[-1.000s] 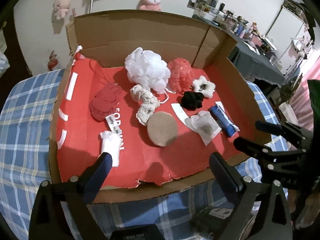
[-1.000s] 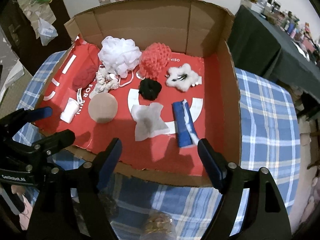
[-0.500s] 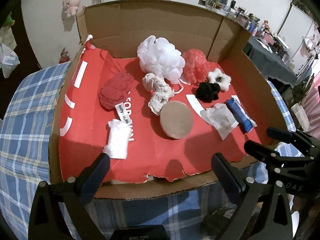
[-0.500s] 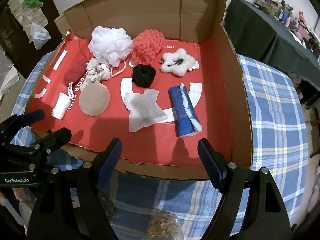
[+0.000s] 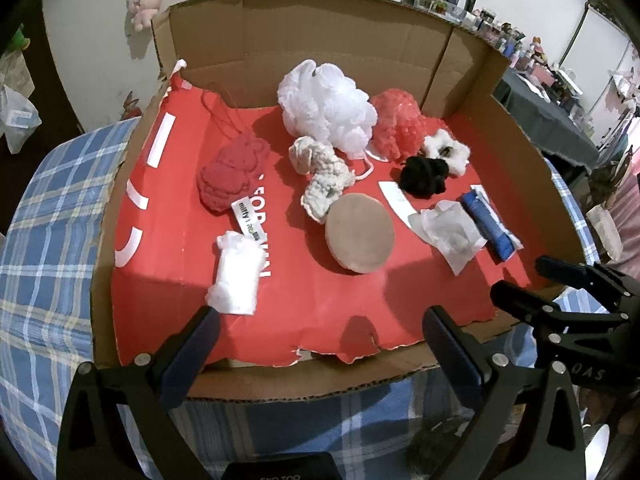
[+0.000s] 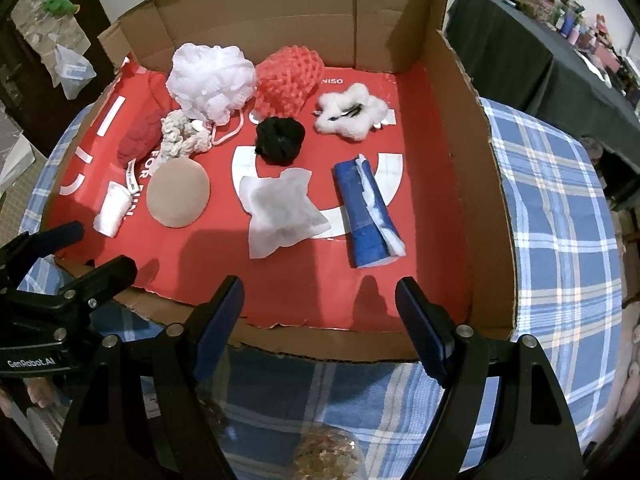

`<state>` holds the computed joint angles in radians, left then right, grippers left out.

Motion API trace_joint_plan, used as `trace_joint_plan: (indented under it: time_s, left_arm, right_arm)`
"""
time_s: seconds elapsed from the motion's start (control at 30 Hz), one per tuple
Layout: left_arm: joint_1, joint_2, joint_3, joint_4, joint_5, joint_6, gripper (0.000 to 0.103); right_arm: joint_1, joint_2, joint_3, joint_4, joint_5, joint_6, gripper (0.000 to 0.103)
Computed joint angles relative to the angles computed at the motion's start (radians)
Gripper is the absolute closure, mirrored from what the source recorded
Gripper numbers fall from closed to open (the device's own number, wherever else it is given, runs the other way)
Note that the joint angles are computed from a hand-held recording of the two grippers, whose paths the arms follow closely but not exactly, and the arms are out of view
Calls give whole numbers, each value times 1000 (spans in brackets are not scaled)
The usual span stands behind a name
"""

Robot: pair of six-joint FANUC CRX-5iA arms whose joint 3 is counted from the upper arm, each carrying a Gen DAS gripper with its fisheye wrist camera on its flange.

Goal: Organize soft objects

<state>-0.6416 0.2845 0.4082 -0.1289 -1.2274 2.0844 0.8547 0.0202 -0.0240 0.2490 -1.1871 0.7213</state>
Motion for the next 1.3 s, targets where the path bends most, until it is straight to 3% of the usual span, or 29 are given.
trace_joint_plan:
  time_s: [0.47, 1.3]
  left_arm:
    - [-13, 14, 19, -28, -29, 14, 0]
    - [-3, 2, -3, -9, -10, 21, 0]
  right_arm:
    - [-3, -4, -10, 1, 6, -4, 25]
    - [2, -11, -21, 9, 11, -14, 25]
